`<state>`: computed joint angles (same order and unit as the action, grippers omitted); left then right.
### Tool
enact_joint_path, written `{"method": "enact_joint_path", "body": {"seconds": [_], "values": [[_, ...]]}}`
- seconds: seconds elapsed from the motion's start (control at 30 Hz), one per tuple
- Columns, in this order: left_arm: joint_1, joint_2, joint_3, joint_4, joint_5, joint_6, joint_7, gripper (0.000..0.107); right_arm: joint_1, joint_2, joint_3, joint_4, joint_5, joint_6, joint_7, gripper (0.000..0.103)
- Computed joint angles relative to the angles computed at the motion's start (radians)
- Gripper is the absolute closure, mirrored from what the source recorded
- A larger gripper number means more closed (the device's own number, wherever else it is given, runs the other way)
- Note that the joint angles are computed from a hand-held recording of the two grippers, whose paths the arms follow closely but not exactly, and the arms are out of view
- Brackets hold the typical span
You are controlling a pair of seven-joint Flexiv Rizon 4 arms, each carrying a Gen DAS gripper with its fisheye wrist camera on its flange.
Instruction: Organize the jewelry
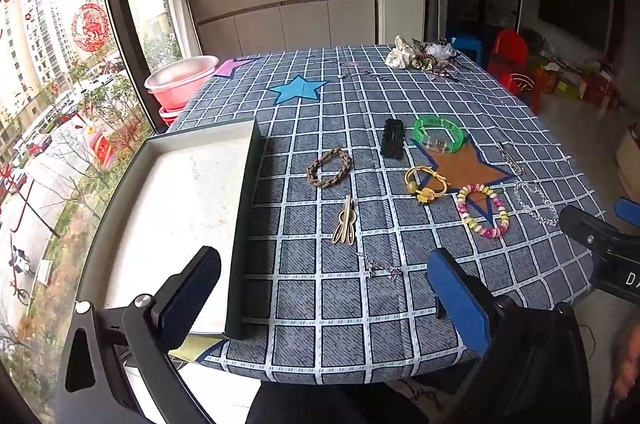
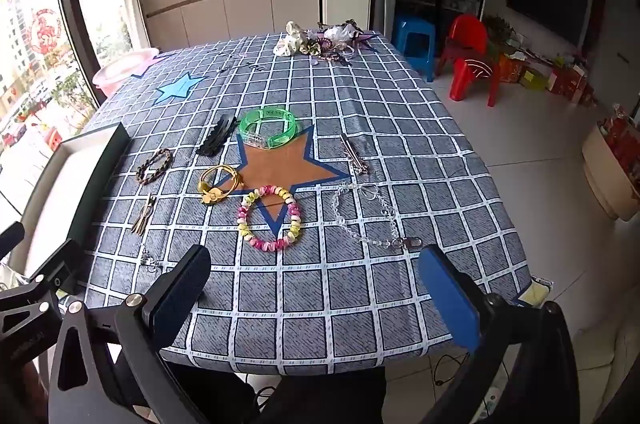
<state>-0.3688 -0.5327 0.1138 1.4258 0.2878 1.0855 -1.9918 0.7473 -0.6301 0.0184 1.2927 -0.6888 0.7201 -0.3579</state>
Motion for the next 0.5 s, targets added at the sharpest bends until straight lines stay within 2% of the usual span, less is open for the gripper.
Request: {"method": "enact_joint_path", "body": {"seconds": [0.17,0.27,0.5], "values": [[-0.01,0.016,0.01,0.016,0.01,0.026,-0.034,0.004,-0.004,-0.005,0.007,-0.017,0.025,-0.02,-0.014,0.0],[-0.029,0.002,0.028,-0.018,0.041,-0.017,-0.054,0.004,-0.007,0.009,0.007,-0.001,0.026,-0.014,-0.01,0.0],[-0.024,-0.001,0.024,-0.033,0.07,-0.036,-0.073,0.004,-0.006,0.007,0.002,0.004,0.01,-0.008,0.008,0.0]]}}
